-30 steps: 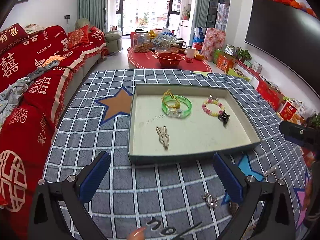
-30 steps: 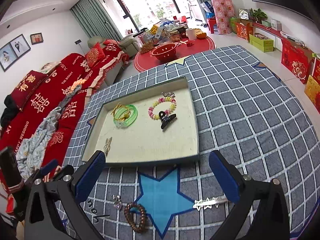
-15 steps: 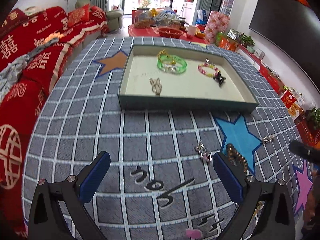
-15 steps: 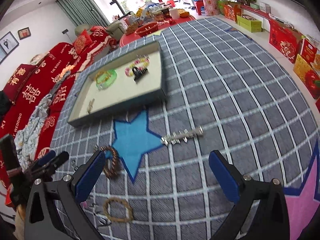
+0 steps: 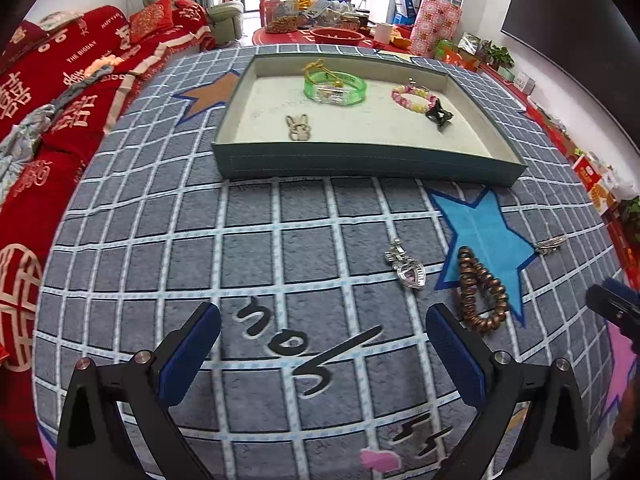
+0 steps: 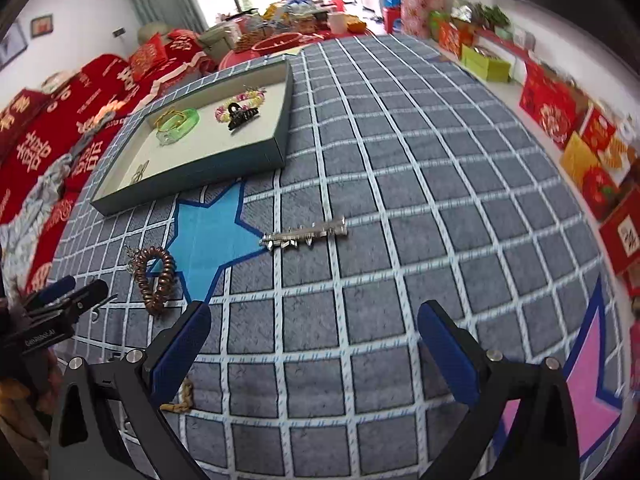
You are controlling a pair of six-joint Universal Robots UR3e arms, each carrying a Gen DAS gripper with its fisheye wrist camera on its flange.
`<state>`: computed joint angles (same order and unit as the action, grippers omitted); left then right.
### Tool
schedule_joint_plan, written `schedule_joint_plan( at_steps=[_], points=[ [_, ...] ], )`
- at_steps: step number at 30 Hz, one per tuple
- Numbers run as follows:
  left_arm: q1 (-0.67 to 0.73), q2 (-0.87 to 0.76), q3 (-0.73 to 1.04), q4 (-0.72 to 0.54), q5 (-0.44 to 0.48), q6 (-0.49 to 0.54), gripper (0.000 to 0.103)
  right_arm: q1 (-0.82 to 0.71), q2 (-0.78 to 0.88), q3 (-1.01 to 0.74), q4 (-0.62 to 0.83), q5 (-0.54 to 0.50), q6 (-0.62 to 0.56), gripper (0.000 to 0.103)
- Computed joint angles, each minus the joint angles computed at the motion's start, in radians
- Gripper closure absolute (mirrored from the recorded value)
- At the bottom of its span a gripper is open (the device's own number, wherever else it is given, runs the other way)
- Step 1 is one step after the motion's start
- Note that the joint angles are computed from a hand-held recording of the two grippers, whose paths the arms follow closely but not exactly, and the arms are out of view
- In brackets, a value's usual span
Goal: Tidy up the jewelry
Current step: 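Withdraw both tools from the box lid toward the remaining jewelry, then grasp the silver heart pendant with the left tool while the right tool grasps the star hair pin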
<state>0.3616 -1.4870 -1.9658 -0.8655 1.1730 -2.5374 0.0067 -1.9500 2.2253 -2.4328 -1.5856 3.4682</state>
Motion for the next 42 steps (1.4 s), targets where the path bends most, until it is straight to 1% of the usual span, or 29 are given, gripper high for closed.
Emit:
schedule_joint_plan(
  at_steps=[3, 5, 8, 11, 17, 19, 21, 23, 24, 25, 27, 28, 29, 31, 32, 33, 34, 35, 36, 37, 39, 42],
  points=[
    [-0.017, -0.011, 0.011, 0.002, -0.001, -0.009, 0.000, 0.008, 0.060, -0.036, -0.031, -0.026, -0.122, 0.000],
    [-0.041, -0.026, 0.015, 0.025, 0.021, -0.030, 0.000, 0.009, 0.101, -0.060, -0.043, -0.039, -0.209, 0.000],
    [-0.065, -0.053, 0.030, 0.035, 0.034, -0.052, 0.000, -0.008, 0.135, -0.067, -0.068, -0.020, -0.317, 0.002],
    [-0.098, -0.086, 0.046, 0.053, 0.050, -0.080, 0.000, -0.029, 0.170, -0.079, -0.088, -0.006, -0.391, 0.005],
    [-0.151, -0.131, 0.064, 0.104, 0.072, -0.124, 0.000, -0.054, 0.239, -0.111, -0.121, 0.011, -0.484, 0.016],
    [-0.165, -0.140, 0.065, 0.122, 0.085, -0.132, 0.000, -0.047, 0.270, -0.134, -0.118, 0.014, -0.518, 0.023],
    [-0.174, -0.147, 0.063, 0.135, 0.097, -0.138, 0.000, -0.030, 0.314, -0.168, -0.106, 0.007, -0.551, 0.026],
    [-0.179, -0.151, 0.062, 0.140, 0.107, -0.137, 0.000, -0.026, 0.331, -0.178, -0.110, 0.019, -0.557, 0.027],
    [-0.184, -0.149, 0.053, 0.156, 0.113, -0.132, 0.000, -0.028, 0.331, -0.182, -0.101, 0.028, -0.553, 0.031],
    [-0.186, -0.148, 0.050, 0.159, 0.115, -0.130, 0.000, -0.034, 0.327, -0.181, -0.089, 0.044, -0.548, 0.038],
    [-0.191, -0.144, 0.038, 0.177, 0.123, -0.127, 0.001, -0.041, 0.315, -0.176, -0.071, 0.067, -0.528, 0.046],
    [-0.194, -0.142, 0.032, 0.185, 0.127, -0.126, 0.006, -0.041, 0.306, -0.166, -0.067, 0.077, -0.516, 0.053],
    [-0.193, -0.134, 0.022, 0.195, 0.119, -0.119, 0.009, -0.044, 0.297, -0.166, -0.054, 0.085, -0.510, 0.056],
    [-0.195, -0.126, 0.025, 0.183, 0.112, -0.109, 0.021, -0.034, 0.284, -0.166, -0.038, 0.076, -0.483, 0.068],
    [-0.196, -0.124, 0.025, 0.181, 0.108, -0.106, 0.025, -0.029, 0.280, -0.170, -0.027, 0.072, -0.471, 0.072],
    [-0.197, -0.119, 0.024, 0.180, 0.103, -0.098, 0.034, -0.020, 0.279, -0.172, -0.021, 0.065, -0.455, 0.081],
    [-0.197, -0.116, 0.023, 0.178, 0.099, -0.094, 0.045, -0.010, 0.278, -0.176, -0.014, 0.053, -0.434, 0.084],
    [-0.198, -0.114, 0.022, 0.178, 0.094, -0.091, 0.052, -0.003, 0.275, -0.181, -0.005, 0.041, -0.418, 0.084],
    [-0.196, -0.110, 0.020, 0.176, 0.086, -0.084, 0.066, 0.006, 0.276, -0.181, -0.007, 0.026, -0.391, 0.084],
    [-0.192, -0.107, 0.021, 0.167, 0.078, -0.073, 0.072, 0.010, 0.276, -0.183, -0.006, 0.019, -0.374, 0.084],
    [-0.177, -0.102, 0.028, 0.138, 0.053, -0.059, 0.072, 0.009, 0.265, -0.176, -0.007, 0.017, -0.336, 0.084],
    [-0.127, -0.073, 0.019, 0.078, -0.015, -0.028, 0.072, -0.016, 0.217, -0.149, -0.002, 0.037, -0.274, 0.084]
  ],
)
